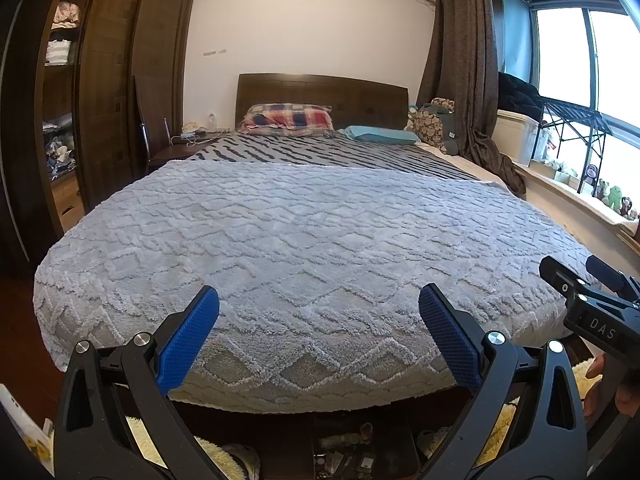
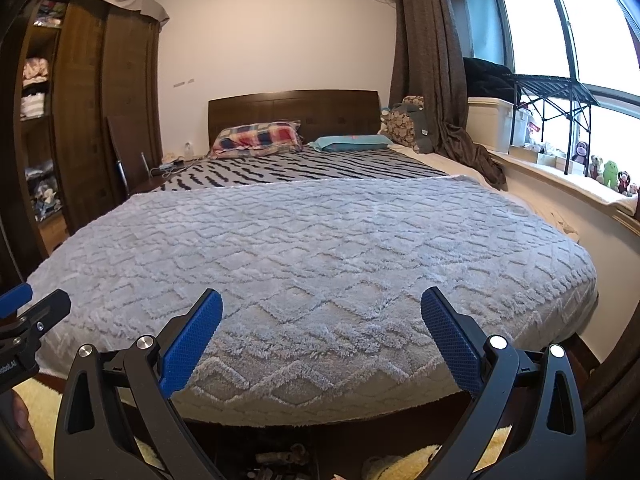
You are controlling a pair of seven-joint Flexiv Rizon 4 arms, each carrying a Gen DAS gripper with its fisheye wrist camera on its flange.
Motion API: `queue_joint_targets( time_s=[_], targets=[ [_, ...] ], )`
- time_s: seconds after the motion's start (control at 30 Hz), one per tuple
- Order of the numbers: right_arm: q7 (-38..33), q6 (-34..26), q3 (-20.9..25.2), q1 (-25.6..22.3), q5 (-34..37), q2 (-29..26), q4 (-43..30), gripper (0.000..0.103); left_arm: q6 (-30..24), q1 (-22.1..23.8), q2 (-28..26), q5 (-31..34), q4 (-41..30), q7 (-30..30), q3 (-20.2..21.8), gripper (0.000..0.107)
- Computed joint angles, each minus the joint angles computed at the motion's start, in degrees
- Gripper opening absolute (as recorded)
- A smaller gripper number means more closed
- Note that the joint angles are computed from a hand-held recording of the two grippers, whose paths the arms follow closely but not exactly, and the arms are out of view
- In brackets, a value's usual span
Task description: Collect trash
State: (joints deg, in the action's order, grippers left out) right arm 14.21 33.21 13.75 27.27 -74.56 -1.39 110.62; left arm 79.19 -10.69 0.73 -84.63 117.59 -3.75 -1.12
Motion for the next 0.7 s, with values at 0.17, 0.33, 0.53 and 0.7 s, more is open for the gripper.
queue_joint_targets(
  time_s=[0.17,0.33,0.53,0.7],
  targets=[
    [0.2,-0.2,0.0,0.0,0.2,0.0,0.0,0.100,0.9,-0.3,-0.1,-1.2,-0.2,1.5,-0.3,0.095],
    [0.1,0.0,0.0,-0.1,0.2,0.1,0.1,0.100,1.8,-0.7,0.1,-2.7,-0.4,2.9,-0.4,0.095],
    [0.0,-0.8,0.0,0.0,0.2,-0.2,-0.1,0.100,1.1,-0.5,0.0,-1.1,-0.3,1.4,-0.1,0.095],
    [0.0,-1.0,-0.1,0.1,0.2,-0.2,-0.1,0.100,0.6,-0.3,0.2,0.3,0.1,-0.2,0.0,0.095]
  ],
)
